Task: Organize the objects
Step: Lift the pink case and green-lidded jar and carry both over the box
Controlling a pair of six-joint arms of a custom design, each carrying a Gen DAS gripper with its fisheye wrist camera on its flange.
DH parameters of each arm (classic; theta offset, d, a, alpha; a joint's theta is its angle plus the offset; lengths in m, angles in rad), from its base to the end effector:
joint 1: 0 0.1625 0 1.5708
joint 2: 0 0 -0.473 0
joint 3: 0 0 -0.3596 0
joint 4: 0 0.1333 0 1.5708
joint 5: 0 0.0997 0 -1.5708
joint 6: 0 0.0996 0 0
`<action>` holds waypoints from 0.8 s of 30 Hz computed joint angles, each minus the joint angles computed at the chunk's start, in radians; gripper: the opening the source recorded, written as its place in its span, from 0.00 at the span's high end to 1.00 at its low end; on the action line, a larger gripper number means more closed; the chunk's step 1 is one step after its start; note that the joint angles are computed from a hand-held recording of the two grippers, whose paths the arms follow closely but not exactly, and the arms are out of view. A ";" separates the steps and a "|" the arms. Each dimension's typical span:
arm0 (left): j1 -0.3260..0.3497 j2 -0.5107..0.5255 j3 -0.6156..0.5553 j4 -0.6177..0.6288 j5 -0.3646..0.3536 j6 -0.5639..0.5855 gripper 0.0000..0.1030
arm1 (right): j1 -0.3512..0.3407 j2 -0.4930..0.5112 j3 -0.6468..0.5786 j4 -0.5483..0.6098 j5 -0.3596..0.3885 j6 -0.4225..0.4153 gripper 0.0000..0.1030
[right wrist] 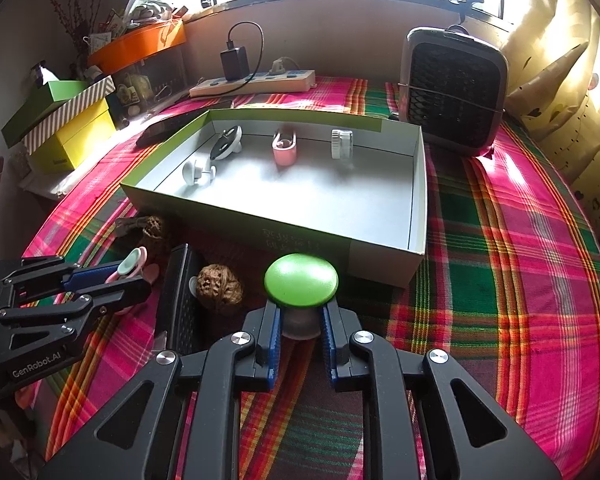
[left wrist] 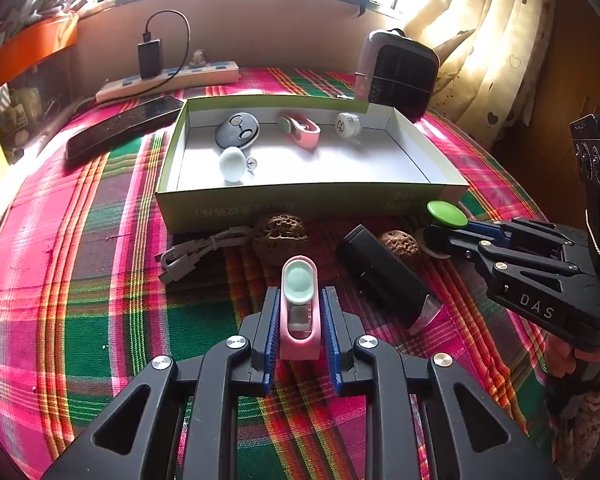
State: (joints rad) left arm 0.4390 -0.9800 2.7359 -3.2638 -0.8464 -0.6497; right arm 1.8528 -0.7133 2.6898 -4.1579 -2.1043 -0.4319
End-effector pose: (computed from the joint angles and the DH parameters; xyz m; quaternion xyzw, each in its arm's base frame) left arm -0.1797 -0.3046 0.1212 0.2339 0.9050 -0.2569 0.2456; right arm 0.1758 -0.3099 0.1285 0.2472 -0.8897 0.2703 0.2724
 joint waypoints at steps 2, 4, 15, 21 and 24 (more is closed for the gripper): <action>-0.001 0.004 0.000 -0.005 0.002 0.002 0.82 | -0.001 -0.001 0.000 0.000 0.001 0.000 0.82; 0.005 0.007 -0.005 -0.009 0.002 0.007 0.82 | -0.001 0.000 0.000 -0.001 0.000 0.000 0.82; 0.001 0.003 -0.012 0.016 0.015 -0.002 0.85 | -0.003 0.000 0.002 -0.007 -0.003 0.001 0.82; -0.001 0.000 -0.013 0.023 0.016 -0.005 0.85 | -0.002 0.001 0.007 -0.019 0.000 0.004 0.82; -0.001 -0.004 -0.014 0.029 0.014 -0.005 0.85 | 0.001 0.003 0.009 -0.024 0.001 0.007 0.82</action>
State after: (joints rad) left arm 0.4377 -0.9844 2.7222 -3.2346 -0.8321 -0.6549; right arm 1.8533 -0.7105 2.6984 -4.1815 -2.1036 -0.4250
